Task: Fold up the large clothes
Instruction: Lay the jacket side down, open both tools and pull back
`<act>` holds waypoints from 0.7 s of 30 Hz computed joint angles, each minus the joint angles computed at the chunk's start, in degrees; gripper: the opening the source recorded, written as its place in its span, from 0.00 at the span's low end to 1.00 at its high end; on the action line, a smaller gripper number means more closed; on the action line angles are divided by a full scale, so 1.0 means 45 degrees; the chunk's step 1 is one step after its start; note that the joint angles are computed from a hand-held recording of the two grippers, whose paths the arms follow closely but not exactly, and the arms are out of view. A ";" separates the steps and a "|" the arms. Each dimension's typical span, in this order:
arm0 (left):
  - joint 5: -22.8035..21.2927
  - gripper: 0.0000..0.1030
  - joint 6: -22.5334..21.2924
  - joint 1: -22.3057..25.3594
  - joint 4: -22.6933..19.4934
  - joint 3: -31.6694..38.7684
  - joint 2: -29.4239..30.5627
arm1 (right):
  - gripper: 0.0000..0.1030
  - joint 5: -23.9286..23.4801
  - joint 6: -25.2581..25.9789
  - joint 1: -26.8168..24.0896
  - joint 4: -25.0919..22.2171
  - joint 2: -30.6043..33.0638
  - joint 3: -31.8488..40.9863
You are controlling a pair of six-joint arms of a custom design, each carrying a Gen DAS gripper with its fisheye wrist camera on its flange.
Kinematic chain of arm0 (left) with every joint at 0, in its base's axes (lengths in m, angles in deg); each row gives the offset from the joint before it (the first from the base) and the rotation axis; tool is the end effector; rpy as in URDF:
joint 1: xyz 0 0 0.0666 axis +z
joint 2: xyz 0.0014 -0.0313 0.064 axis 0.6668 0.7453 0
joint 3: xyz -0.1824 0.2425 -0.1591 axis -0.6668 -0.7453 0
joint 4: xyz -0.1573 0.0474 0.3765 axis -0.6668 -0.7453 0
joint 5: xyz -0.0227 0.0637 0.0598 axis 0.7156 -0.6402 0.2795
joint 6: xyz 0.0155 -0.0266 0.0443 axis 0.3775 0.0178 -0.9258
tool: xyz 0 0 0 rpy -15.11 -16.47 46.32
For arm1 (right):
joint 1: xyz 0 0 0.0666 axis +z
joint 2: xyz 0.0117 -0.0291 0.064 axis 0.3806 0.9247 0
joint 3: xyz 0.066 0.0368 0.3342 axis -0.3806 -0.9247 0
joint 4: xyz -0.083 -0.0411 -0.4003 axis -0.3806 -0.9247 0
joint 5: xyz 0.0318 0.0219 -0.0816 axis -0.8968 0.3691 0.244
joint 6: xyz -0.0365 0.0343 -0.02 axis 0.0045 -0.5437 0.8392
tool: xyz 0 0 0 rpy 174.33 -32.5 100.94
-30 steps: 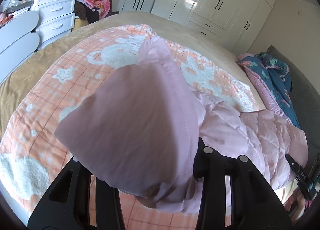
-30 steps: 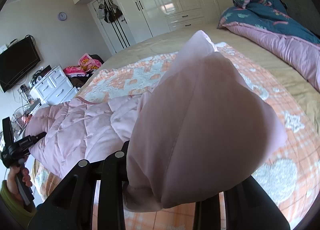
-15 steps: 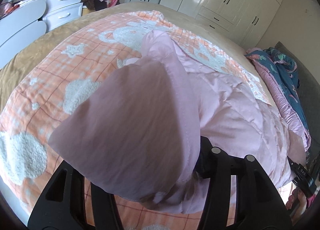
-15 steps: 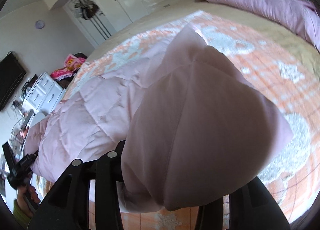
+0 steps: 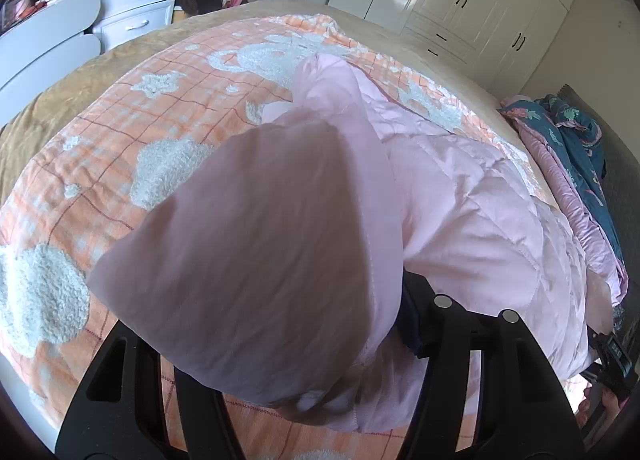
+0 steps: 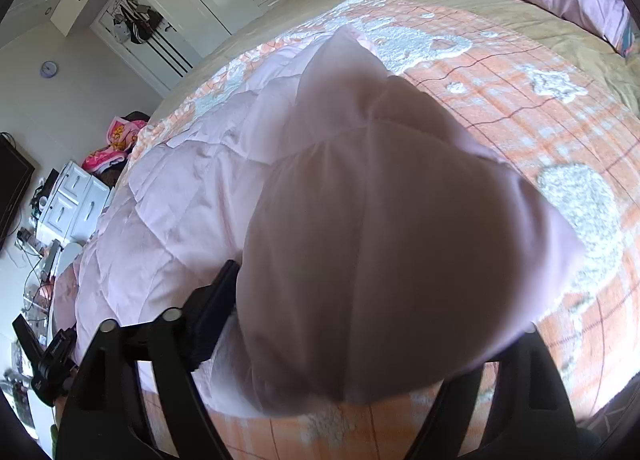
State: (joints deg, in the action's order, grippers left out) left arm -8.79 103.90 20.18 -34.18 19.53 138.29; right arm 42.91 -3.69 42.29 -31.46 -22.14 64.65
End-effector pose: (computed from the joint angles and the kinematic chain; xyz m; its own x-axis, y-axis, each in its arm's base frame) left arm 0.5698 -0.2310 0.3170 -0.7865 -0.0564 -0.6150 0.1791 0.9321 -0.3147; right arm 0.3858 0.1308 0.2926 -0.5379 0.6866 -0.4891 0.4988 0.7269 0.4720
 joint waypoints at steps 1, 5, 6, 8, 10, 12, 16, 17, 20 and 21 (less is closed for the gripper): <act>0.0020 0.51 0.0012 0.0008 -0.0011 -0.0015 -0.0015 | 0.83 0.0135 -0.0049 0.0093 -0.0147 -0.0142 -0.0034; 0.0084 0.54 0.0064 0.0036 -0.0145 0.0029 -0.0011 | 0.90 0.0634 -0.0101 0.0459 -0.0468 -0.0724 -0.0237; 0.0076 0.56 0.0071 0.0043 -0.0211 0.0022 -0.0037 | 0.90 0.0782 -0.0142 0.0587 -0.0548 -0.0820 -0.0268; 0.0052 0.59 0.0091 0.0060 -0.0341 -0.0028 -0.0115 | 0.91 0.1036 -0.0141 0.0804 -0.0811 -0.1018 -0.0254; 0.0081 0.62 0.0104 0.0064 -0.0408 -0.0068 -0.0177 | 0.95 0.1207 -0.0077 0.0911 -0.1038 -0.1119 -0.0210; 0.0061 0.70 0.0117 0.0084 -0.0542 -0.0127 -0.0284 | 0.96 0.1591 0.0015 0.1068 -0.1292 -0.1294 -0.0178; -0.0048 0.81 0.0073 0.0165 -0.0709 -0.0391 -0.0623 | 0.96 0.1989 0.0002 0.1336 -0.1519 -0.1696 -0.0231; -0.0067 0.85 0.0057 0.0198 -0.0783 -0.0473 -0.0750 | 0.96 0.2118 0.0004 0.1436 -0.1633 -0.1785 -0.0211; -0.0064 0.91 0.0013 0.0274 -0.0881 -0.0778 -0.1177 | 0.96 0.2416 -0.0001 0.1701 -0.1811 -0.1972 -0.0163; -0.0097 0.91 -0.0030 0.0293 -0.0905 -0.0901 -0.1352 | 0.96 0.2516 -0.0001 0.1804 -0.1899 -0.2042 -0.0148</act>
